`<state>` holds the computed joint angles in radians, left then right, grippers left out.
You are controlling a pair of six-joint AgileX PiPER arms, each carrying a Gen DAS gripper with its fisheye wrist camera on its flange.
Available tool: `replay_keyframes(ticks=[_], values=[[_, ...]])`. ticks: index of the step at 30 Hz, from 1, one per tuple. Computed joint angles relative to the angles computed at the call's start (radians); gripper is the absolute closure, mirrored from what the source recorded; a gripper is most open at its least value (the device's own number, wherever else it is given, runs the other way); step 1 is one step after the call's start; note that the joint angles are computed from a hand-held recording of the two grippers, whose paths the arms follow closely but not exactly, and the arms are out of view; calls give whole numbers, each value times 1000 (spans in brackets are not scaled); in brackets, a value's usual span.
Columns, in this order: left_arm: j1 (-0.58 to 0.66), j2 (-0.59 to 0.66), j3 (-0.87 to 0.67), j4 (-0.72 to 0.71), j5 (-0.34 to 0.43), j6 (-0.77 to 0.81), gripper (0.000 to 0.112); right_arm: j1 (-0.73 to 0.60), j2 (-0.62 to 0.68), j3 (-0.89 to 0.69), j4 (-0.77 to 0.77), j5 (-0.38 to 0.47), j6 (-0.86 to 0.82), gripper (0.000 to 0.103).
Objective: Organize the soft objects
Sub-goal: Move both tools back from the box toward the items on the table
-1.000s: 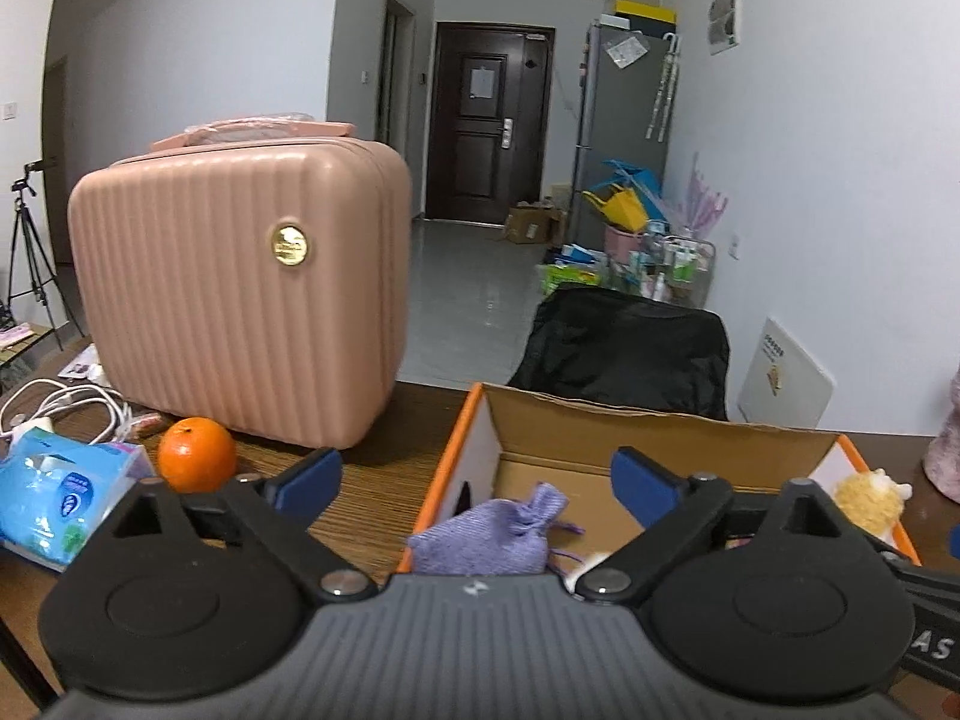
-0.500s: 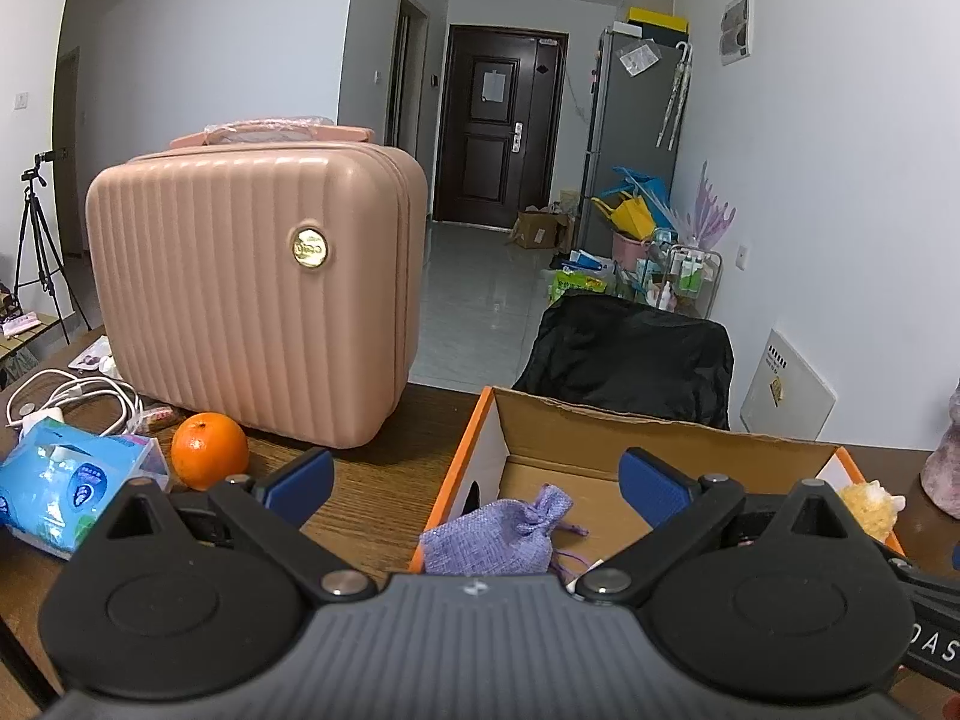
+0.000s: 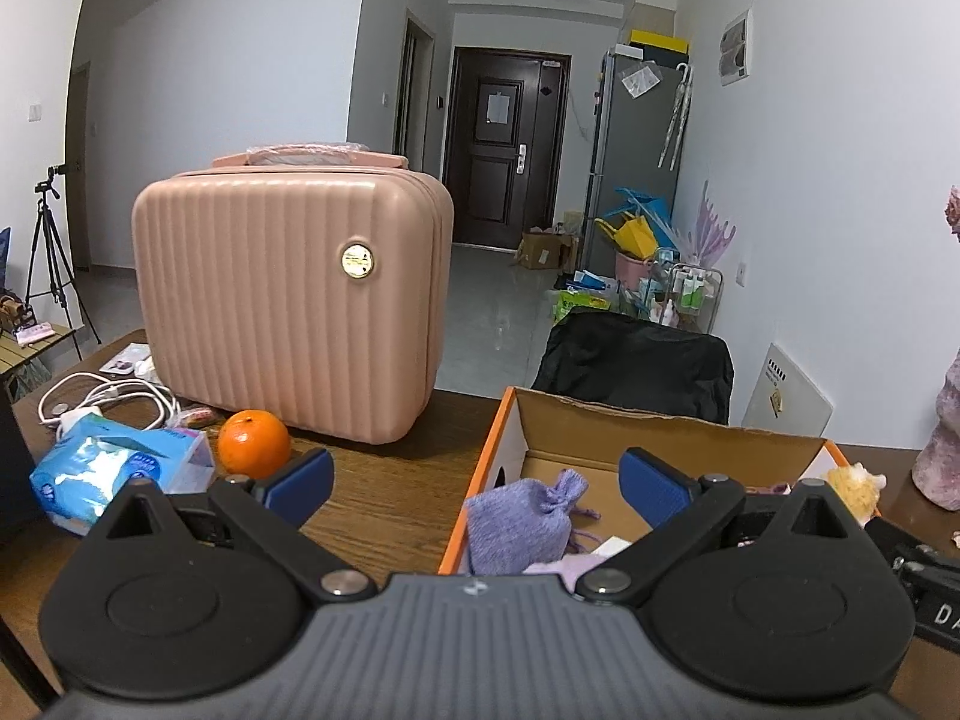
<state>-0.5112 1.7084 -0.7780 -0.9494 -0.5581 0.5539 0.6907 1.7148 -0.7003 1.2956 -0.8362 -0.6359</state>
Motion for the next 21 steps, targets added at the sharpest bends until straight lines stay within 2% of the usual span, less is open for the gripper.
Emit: replay_keyframes(ticks=[12, 21], values=[[-61, -97, 178, 48, -94, -76, 9, 140, -70, 171, -11, -133, 131, 0], [-101, -165, 314, 79, -165, -148, 9, 296, -81, 274, 45, -263, 232, 0]])
